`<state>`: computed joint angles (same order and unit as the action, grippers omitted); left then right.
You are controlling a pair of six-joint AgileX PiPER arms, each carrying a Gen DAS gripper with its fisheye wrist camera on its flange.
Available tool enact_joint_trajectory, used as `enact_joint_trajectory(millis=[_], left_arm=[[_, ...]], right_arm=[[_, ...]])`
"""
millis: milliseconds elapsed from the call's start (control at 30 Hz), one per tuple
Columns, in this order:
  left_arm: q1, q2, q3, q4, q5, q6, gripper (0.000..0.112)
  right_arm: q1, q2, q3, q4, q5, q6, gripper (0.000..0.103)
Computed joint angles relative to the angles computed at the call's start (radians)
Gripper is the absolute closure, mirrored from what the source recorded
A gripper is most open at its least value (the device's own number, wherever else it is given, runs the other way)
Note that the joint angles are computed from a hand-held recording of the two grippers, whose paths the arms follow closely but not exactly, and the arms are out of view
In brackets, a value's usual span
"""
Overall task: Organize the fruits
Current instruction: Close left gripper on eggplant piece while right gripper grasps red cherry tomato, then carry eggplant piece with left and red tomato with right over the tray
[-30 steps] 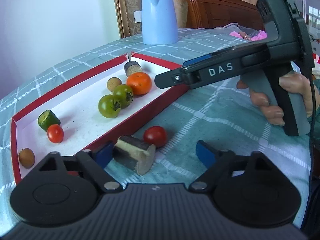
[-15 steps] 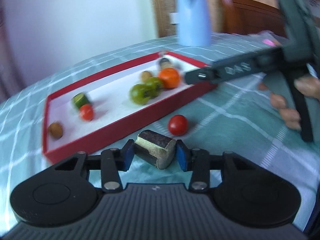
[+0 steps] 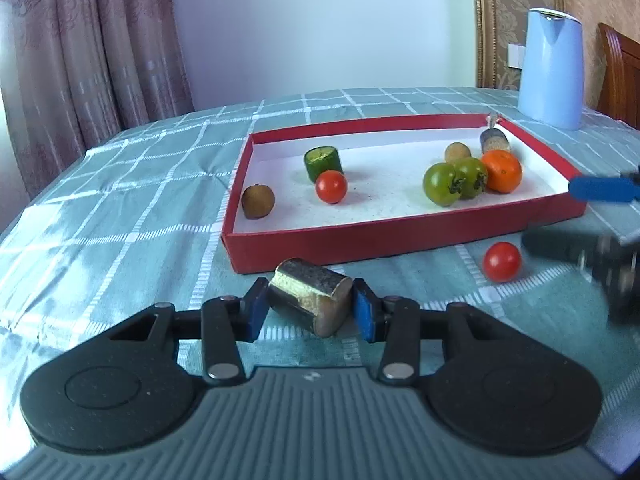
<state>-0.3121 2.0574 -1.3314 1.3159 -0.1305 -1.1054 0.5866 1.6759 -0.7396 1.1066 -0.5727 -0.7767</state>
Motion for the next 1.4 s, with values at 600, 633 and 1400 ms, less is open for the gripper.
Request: enact_joint_trajectory(millis=[600, 633, 1400], left_arm=[[0.031, -0.004, -0.001, 0.212, -0.057, -0.249, 0.071], [0.031, -0.004, -0.001, 0.212, -0.057, -0.249, 0.071], [0.034, -0.004, -0.003, 0.233, -0.062, -0.274, 0.071]], right_arm=[[-0.053, 0.097, -0.164, 0.292, 0.195, -0.298, 0.068], [-0.052, 0.098, -0.165, 0.294, 0.193, -0.301, 0.068], [-0.032, 0.096, -0.156, 0.264, 0.13, -0.244, 0.076]])
